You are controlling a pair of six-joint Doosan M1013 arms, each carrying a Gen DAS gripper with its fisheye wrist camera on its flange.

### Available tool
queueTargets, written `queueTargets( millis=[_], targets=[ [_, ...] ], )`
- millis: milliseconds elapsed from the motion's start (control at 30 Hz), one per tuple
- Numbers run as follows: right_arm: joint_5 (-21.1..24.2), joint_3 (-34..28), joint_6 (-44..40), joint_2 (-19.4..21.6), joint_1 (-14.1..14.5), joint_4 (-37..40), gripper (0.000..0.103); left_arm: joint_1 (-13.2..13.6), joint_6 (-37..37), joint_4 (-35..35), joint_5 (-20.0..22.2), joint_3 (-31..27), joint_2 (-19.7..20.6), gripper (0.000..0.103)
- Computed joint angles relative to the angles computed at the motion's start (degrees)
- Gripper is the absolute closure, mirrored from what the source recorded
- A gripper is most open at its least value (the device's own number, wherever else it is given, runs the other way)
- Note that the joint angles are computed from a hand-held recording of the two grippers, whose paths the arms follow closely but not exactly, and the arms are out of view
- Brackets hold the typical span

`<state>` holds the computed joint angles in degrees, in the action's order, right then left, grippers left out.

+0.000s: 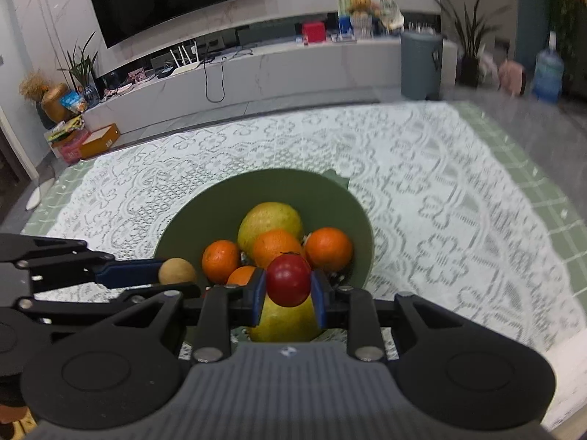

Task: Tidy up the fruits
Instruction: 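Carry the kiwi in the left tool and the plum in the right tool over the colander, then open both tools to drop the kiwi and plum into the colander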

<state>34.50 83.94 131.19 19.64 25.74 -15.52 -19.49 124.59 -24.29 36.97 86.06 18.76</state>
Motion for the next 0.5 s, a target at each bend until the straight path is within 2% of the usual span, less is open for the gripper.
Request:
queueTargets(
  millis=[100, 367, 500],
  targets=[
    [-0.12, -0.27, -3.18, 0.31, -1.0, 5.97, 0.08, -0.07, -0.06, 1.2, 1.98, -1.2, 0.85, 0.074],
    [1.91, -2.15, -7.24, 1.71, -1.14, 9.19, 0.08, -0.28, -2.86, 4.65, 8.57, -4.76, 3.5, 0.074],
    [0.53, -1.36, -7.49, 1.39, -1.81, 11.91, 0.08, 0.11, -3.54, 4.51, 13.52, -7.1, 5.2, 0.074]
  ],
)
